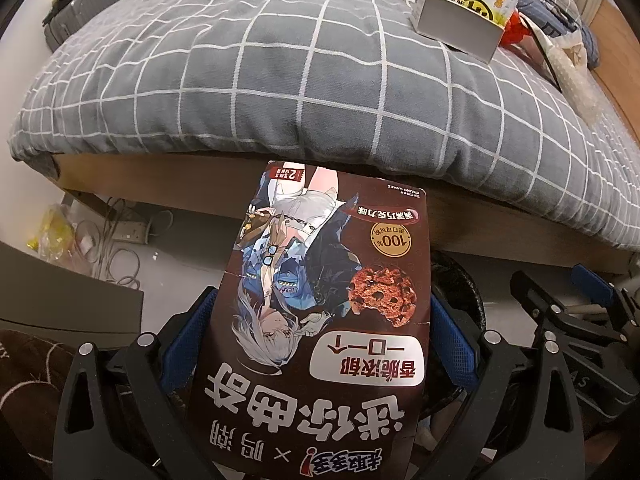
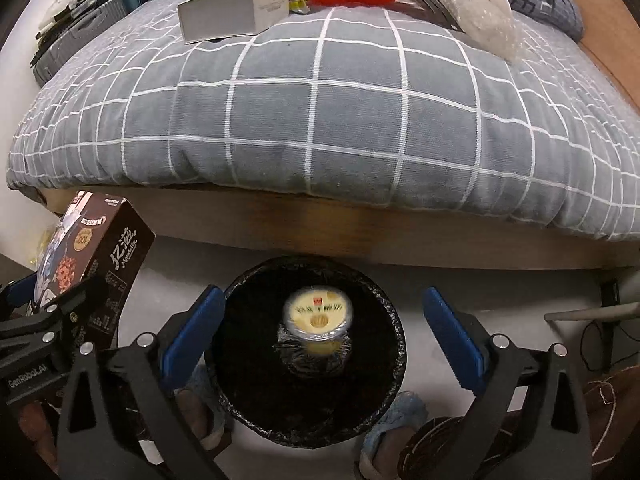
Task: Collect trash
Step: 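Open the right tool to drop the cream tub into the bin, then open the left tool to drop the brown box into the bin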
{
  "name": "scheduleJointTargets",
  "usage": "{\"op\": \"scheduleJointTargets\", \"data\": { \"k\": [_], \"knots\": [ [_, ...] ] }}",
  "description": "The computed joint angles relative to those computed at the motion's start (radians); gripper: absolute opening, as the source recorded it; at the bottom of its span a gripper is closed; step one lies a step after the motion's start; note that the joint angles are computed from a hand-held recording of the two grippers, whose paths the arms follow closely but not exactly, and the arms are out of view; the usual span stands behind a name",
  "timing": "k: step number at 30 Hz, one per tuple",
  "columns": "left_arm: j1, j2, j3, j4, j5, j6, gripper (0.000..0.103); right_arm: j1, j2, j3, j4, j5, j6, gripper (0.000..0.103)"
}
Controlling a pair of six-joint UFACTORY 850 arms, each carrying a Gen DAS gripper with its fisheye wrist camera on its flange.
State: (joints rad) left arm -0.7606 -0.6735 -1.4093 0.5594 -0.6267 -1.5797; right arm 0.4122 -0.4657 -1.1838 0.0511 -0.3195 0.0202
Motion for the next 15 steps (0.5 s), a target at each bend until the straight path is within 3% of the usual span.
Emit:
{"op": "scheduleJointTargets", "data": {
  "k": [15],
  "knots": [
    [-0.026, -0.119, -0.170, -0.092, 0.000, 0.146, 0.095, -0.096, 0.062, 0.061, -0.111, 0.046, 0.109, 0.096]
  ]
}}
